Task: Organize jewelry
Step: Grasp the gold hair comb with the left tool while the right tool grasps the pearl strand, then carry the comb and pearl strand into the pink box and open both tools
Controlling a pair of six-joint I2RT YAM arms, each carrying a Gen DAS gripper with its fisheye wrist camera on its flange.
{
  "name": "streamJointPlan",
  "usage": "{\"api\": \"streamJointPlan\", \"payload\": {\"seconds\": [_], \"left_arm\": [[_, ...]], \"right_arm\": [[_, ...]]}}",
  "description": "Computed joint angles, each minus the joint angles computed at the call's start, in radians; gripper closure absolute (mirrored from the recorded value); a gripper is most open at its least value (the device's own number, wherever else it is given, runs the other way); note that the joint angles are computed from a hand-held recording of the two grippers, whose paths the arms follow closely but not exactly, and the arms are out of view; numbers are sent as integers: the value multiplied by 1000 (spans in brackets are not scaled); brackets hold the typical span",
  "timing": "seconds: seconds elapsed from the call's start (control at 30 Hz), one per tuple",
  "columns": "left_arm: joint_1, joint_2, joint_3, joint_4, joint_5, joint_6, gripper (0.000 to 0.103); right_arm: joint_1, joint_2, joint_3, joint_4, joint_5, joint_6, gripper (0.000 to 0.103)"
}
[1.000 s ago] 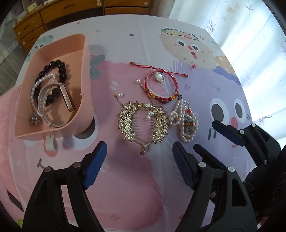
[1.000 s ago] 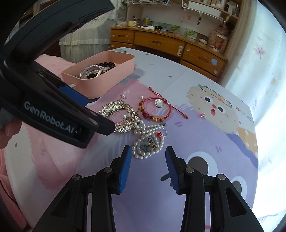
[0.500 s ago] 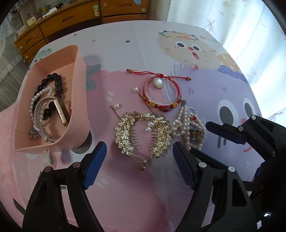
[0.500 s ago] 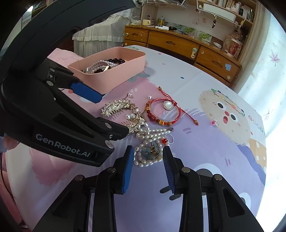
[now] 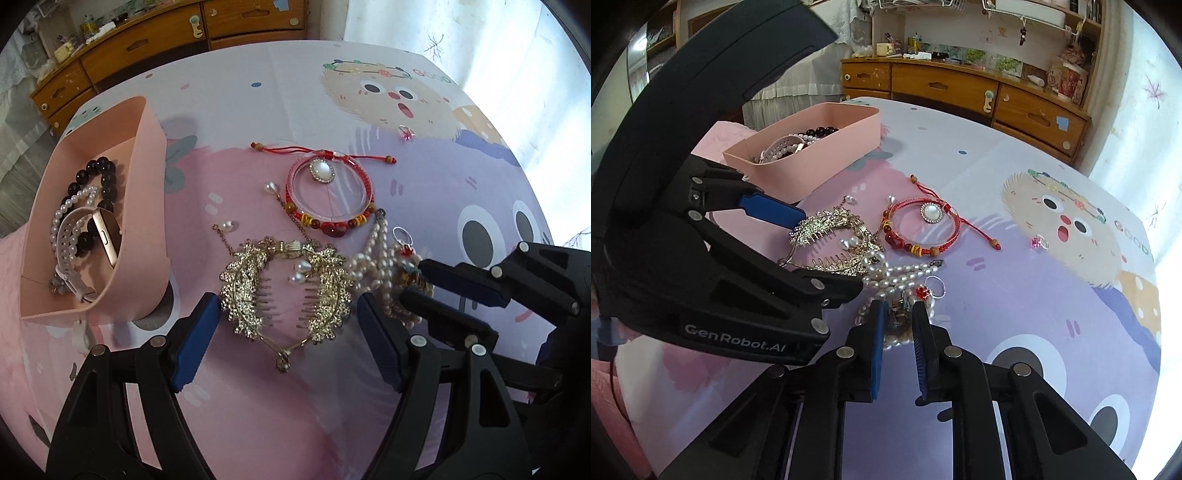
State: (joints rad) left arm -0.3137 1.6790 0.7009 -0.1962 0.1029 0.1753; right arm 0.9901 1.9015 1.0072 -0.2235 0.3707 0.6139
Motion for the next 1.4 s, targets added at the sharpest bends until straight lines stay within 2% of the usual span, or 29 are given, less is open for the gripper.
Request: {"api": "streamJointPlan", "payload": {"seconds": [0.5,0.8,1.17,1.4], "left_arm": [[20,-33,-47,56,24,48,34],[50,-137,-105,73,60,74,34],[114,-333,-110,-47,194,124,34],[186,-434,-11,-214,295,187,34]], "right_arm": [[-10,-56,-48,-53,34,124,88],[14,-75,-14,-137,93,181,88],[71,-83,101,-305,179,253,88],[89,-71,219,-390,190,285,88]]}}
